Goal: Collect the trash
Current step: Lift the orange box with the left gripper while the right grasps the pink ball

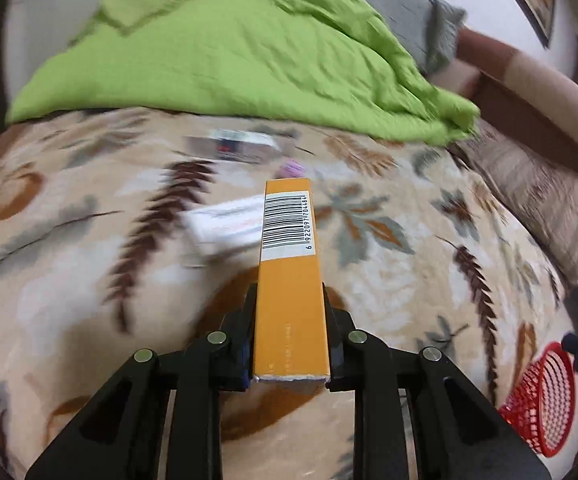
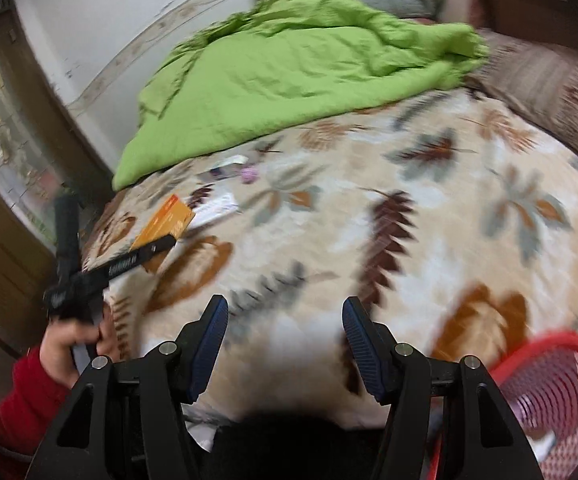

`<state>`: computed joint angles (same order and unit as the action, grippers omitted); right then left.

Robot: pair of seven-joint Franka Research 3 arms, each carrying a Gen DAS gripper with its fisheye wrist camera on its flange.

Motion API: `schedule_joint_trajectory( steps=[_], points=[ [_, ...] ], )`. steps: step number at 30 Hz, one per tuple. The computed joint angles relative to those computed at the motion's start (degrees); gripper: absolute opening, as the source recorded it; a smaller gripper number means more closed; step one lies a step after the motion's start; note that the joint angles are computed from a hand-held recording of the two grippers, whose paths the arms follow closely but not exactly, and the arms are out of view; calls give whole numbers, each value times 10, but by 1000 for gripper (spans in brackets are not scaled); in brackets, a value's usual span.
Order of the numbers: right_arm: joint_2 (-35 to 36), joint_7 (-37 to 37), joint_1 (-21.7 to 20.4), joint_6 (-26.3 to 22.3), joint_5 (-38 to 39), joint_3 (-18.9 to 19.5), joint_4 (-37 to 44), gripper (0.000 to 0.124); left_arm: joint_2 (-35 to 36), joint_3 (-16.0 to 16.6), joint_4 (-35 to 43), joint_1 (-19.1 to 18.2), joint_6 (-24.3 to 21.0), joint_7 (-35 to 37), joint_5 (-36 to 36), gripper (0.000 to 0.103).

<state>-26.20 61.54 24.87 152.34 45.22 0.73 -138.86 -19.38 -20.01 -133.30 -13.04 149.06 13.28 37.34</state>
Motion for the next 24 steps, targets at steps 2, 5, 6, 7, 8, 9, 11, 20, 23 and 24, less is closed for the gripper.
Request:
schedule_joint_trajectory(
  steps=[2, 5, 6, 7, 8, 9, 11, 20, 23, 24],
  points=[
    [39, -14, 17, -2, 13, 2, 38, 64, -30, -16, -16, 13, -39, -38, 24, 23],
    [106, -15, 26, -9, 19, 18, 103, 64, -55, -14, -40, 23, -53, -75, 35, 23],
    [132, -7, 25, -8, 16, 27, 128, 64, -61, -11, -49, 25, -54, -82, 35, 23],
    [152, -3, 24, -12, 15, 31, 150, 64, -66, -11, -57, 29, -59, -92, 37, 23],
    [185, 4, 23, -18, 13, 37, 184, 64, -70, -13, -64, 33, -61, -106, 42, 23],
    [209, 17, 19, -14, 6, 45, 206, 64, -75, -15, -74, 38, -60, -120, 49, 23],
    [254, 45, 14, -8, -18, 58, 252, 64, -75, -6, -86, 38, -50, -133, 43, 23],
    [493, 239, 20, -43, -211, 65, 526, 48, -49, 1, -78, 37, -45, -121, 49, 23],
    [555, 282, 27, -62, -245, 62, 605, 45, -43, 2, -75, 40, -45, -122, 54, 23],
    [573, 293, 30, -70, -255, 61, 631, 44, -42, 2, -75, 39, -45, -122, 55, 23]
  ],
)
